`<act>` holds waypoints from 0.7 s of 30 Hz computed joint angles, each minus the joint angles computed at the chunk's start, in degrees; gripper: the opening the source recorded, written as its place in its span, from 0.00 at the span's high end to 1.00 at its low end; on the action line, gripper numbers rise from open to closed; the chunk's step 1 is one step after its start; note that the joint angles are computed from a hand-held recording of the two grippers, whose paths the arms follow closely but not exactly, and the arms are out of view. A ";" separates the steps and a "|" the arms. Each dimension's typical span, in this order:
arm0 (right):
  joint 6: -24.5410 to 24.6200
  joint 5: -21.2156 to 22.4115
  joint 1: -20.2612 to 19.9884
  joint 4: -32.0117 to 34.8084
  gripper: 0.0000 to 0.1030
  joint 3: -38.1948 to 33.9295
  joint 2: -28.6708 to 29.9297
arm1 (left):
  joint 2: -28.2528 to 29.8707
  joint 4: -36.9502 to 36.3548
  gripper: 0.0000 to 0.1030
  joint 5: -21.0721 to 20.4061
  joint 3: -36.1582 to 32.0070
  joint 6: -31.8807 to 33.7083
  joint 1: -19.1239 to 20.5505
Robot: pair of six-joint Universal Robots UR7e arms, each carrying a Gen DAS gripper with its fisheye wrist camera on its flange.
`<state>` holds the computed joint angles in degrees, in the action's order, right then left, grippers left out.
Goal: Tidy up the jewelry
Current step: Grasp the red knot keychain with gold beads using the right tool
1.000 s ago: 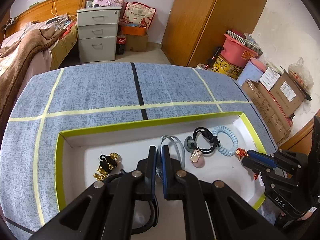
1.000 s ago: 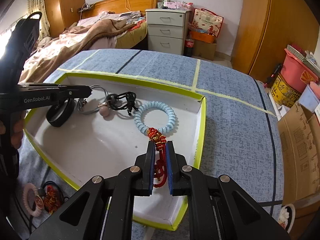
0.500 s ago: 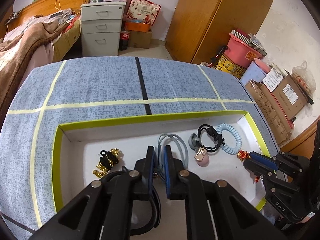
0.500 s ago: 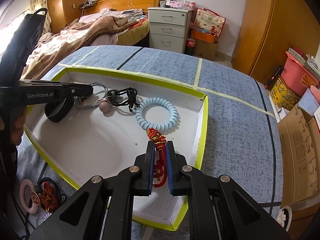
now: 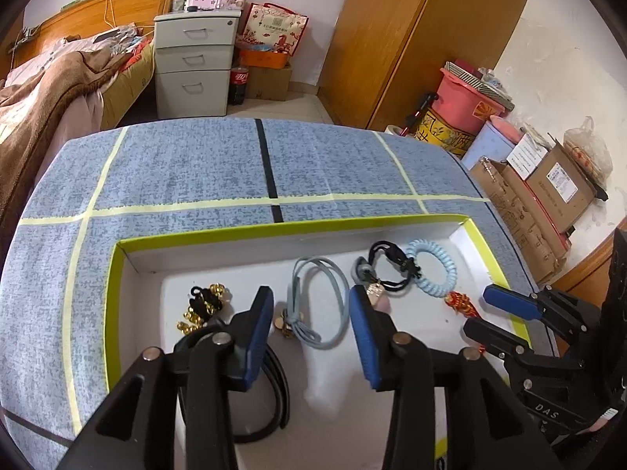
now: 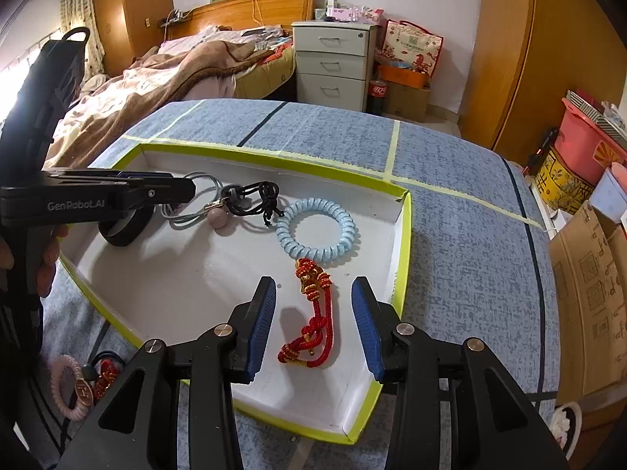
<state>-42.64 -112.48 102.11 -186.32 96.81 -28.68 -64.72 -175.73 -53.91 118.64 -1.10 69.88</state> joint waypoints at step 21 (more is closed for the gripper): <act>3.01 7.65 0.47 -7.86 0.59 14.04 -7.08 | -11.36 -11.43 0.51 4.39 18.35 -3.51 -8.91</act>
<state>-39.63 -104.84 102.58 -194.18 110.85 -35.76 -76.08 -187.16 -49.52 136.99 -4.61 60.96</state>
